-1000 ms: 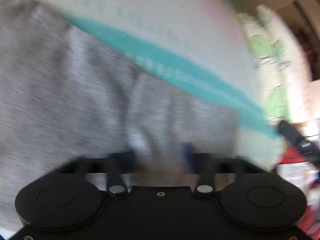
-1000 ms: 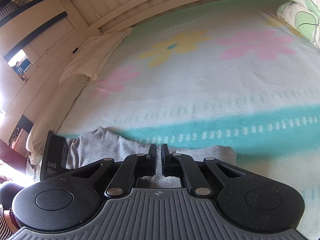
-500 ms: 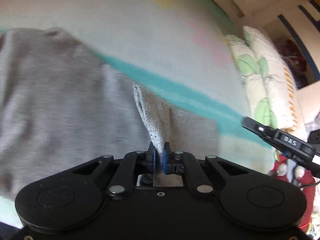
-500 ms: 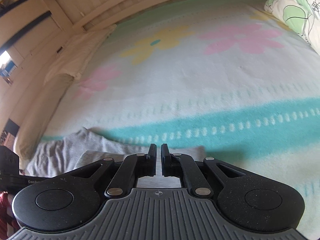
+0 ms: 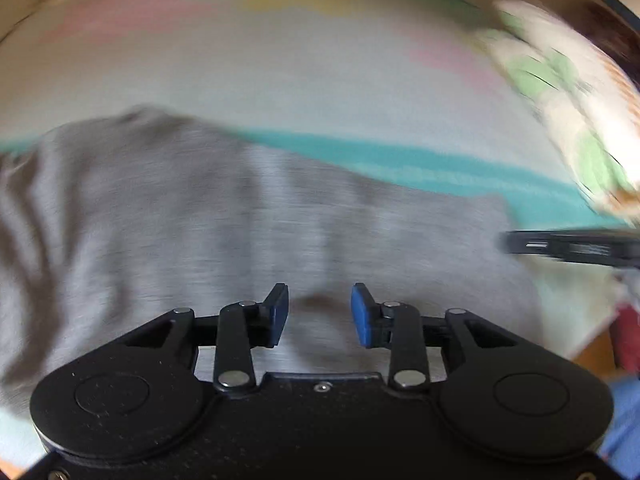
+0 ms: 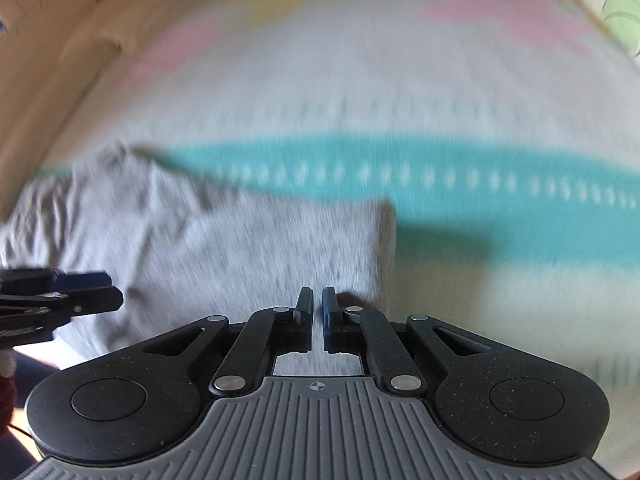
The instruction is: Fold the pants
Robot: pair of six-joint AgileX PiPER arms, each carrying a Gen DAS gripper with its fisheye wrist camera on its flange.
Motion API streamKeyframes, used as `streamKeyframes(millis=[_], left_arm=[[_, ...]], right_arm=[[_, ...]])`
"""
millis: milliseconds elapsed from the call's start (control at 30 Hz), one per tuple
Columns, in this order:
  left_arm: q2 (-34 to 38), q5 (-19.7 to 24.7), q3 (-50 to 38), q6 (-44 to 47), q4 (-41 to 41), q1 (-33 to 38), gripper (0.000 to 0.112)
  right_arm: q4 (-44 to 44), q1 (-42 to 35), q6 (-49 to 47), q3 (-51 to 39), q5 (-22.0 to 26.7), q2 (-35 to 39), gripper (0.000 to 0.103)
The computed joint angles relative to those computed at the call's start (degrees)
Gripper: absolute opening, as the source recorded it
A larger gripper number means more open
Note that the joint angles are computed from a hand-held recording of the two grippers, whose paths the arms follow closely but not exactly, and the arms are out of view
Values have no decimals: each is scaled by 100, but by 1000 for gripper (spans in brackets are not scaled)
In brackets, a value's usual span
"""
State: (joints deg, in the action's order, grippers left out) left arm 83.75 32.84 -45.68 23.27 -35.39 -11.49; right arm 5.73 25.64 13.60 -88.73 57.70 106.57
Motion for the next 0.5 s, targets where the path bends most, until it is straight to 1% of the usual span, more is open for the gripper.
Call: streamKeyframes(millis=[33,67,100,133,167,200,233,300,367,400,467,500], left_arm=[[61,34,-19,198,-135,-124,44],[163,42,-59,168,-84,-310,44],[326,34,-141,-79,147,-535,44],[442,-33,-151,-286,367,-684,44],[440,-262,-57,-382,496,-799,44],[437,-391,-40,-476,671,-899,45],[443,-347,-88,-533,807,-940,47],[473,-249,-160,-522,694,-873,47],[511,-114,-218,-498,506,-763,48],[493,96,-319,-596,584,-673,48],[439,201,-295,-564,565,-639,48],[360,240,-230,-542,551,-607,48]], right_arm=[[-91,-5,-12,145,-90,-37,0],[38,-69,-140,316,-246,-138,0],[80,-97,-111,395,-283,-216,0],[-39,-63,2,468,-302,-303,0],[-271,19,137,539,-307,-384,1],[-472,86,232,620,-314,-460,2],[-541,124,294,697,-325,-543,2],[-469,125,288,835,-339,-760,3],[-239,111,-2,1020,-421,-1056,4],[-28,85,-227,1111,-435,-1179,4],[559,-44,-864,1132,-153,-1206,4],[628,-60,-1050,1018,100,-1091,4]])
